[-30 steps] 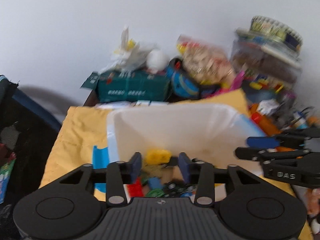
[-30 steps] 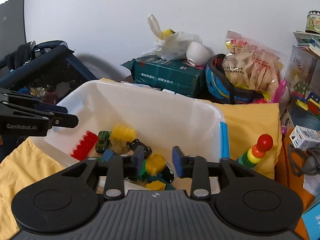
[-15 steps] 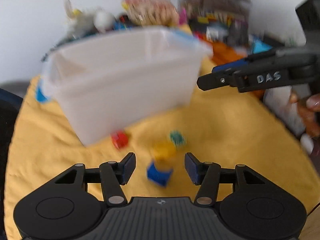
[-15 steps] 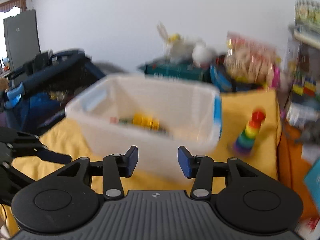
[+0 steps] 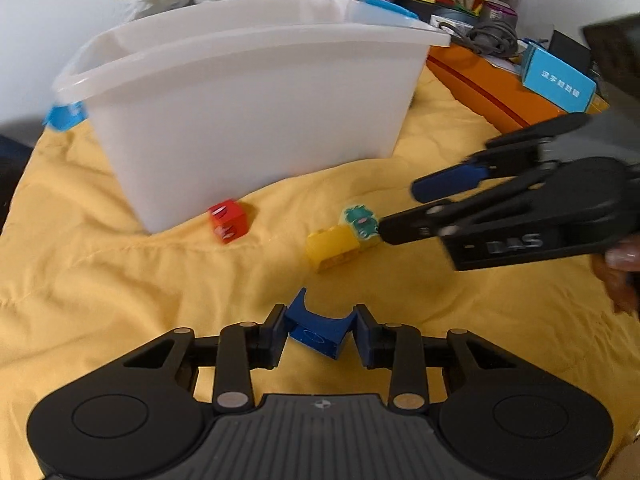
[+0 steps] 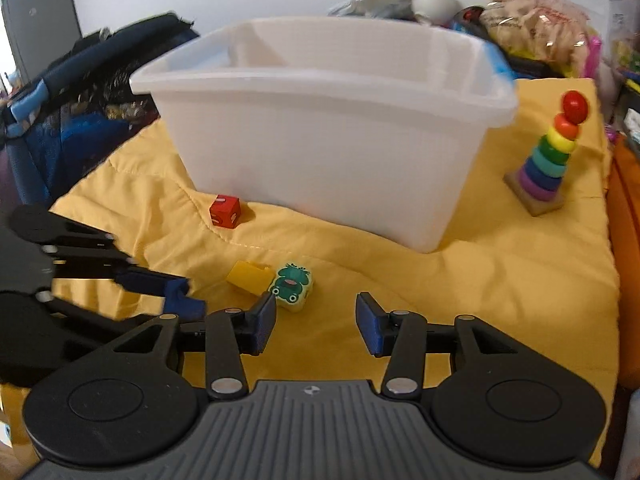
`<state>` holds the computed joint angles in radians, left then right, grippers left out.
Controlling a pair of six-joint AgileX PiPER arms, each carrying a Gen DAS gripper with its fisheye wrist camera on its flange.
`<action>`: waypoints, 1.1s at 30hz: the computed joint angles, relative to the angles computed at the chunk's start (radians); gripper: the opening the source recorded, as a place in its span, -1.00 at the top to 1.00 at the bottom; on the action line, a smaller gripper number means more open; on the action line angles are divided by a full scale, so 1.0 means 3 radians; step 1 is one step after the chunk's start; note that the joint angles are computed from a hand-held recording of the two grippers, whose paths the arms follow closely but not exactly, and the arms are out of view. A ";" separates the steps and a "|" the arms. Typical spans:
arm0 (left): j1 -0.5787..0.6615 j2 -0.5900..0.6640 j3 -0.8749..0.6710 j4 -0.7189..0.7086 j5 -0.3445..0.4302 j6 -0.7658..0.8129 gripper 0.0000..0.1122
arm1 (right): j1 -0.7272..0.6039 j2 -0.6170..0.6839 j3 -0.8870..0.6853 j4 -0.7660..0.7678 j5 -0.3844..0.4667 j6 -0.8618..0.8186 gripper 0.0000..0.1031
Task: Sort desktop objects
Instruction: 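Grasp the blue arch brick with the left tool while the right tool grasps the green frog tile, then lift the arch brick and frog tile and carry them over the bin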
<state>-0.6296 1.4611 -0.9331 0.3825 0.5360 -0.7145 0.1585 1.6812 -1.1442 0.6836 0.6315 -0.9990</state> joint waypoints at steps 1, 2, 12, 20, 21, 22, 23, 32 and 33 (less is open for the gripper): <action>0.0013 -0.0031 0.0031 -0.0029 0.0014 -0.0017 0.31 | 0.0044 0.0047 -0.0034 -0.0029 -0.0015 -0.0003 0.06; 0.0030 -0.0071 0.0074 -0.0043 0.0022 -0.0048 0.31 | 0.0102 0.0095 -0.0071 -0.0106 -0.0023 0.0021 0.06; 0.0035 -0.0336 0.0374 0.0132 0.0050 -0.0457 0.31 | 0.0501 0.0393 -0.0213 -0.0507 -0.0338 0.0337 0.42; 0.0058 -0.0379 0.0338 0.0147 0.0031 -0.0472 0.31 | 0.0435 0.0253 -0.0087 -0.0521 -0.0245 0.0317 0.43; 0.0057 -0.0417 0.0336 0.0151 0.0042 -0.0473 0.31 | 0.0406 0.0205 -0.0052 -0.0488 -0.0229 0.0264 0.43; 0.0051 -0.0451 0.0324 0.0169 0.0059 -0.0485 0.31 | 0.0371 0.0152 -0.0016 -0.0451 -0.0212 0.0203 0.43; 0.0051 -0.0484 0.0306 0.0183 0.0079 -0.0486 0.31 | 0.0326 0.0092 0.0019 -0.0399 -0.0188 0.0127 0.43; 0.0181 -0.0766 -0.0116 0.0230 0.0302 -0.0217 0.31 | -0.0164 -0.0338 -0.0111 0.0013 0.0257 -0.0420 0.43; 0.0261 -0.0759 -0.0240 0.0154 0.0293 -0.0096 0.31 | -0.0191 -0.0319 -0.0229 0.0030 0.0315 -0.0410 0.43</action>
<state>-0.5512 1.2334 -1.0051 0.4286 0.6240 -0.7434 0.1013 1.5853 -1.2129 0.6927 0.7260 -1.1219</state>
